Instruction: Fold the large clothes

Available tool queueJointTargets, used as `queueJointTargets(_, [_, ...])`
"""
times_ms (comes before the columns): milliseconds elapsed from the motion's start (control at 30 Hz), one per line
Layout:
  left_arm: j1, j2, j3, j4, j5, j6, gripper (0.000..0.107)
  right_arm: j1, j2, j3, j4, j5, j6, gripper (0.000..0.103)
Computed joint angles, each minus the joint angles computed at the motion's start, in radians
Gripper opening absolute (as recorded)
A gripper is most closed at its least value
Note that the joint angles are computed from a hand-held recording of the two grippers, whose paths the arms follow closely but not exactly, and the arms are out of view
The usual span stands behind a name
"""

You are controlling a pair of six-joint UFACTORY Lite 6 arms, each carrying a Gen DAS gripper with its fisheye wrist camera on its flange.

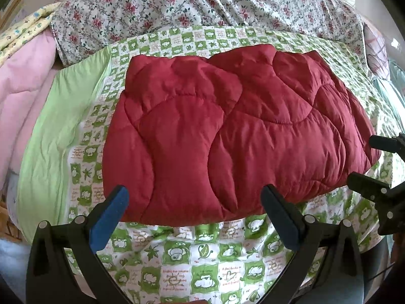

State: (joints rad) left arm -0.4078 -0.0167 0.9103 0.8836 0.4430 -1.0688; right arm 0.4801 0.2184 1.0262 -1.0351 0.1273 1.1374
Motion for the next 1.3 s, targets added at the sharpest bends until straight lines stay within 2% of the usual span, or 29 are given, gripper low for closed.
queueJointTargets(200, [0.007,0.022,0.016,-0.001,-0.004,0.007,0.103,-0.005,0.014,0.015,0.066,-0.005,-0.072,0.101])
queueJointTargets(633, [0.008,0.038,0.033,-0.009,-0.005,0.019,0.103,-0.008,0.015,0.018,0.068,-0.007,-0.075,0.101])
queueJointTargets(900, [0.010,0.055,0.047,0.018,0.005,-0.002,0.103,-0.018,0.027,0.041,0.187,-0.010,-0.201,0.101])
queueJointTargets(1300, [0.006,0.057,0.052,0.038,0.019,-0.018,0.103,-0.018,0.029,0.046,0.216,-0.007,-0.228,0.101])
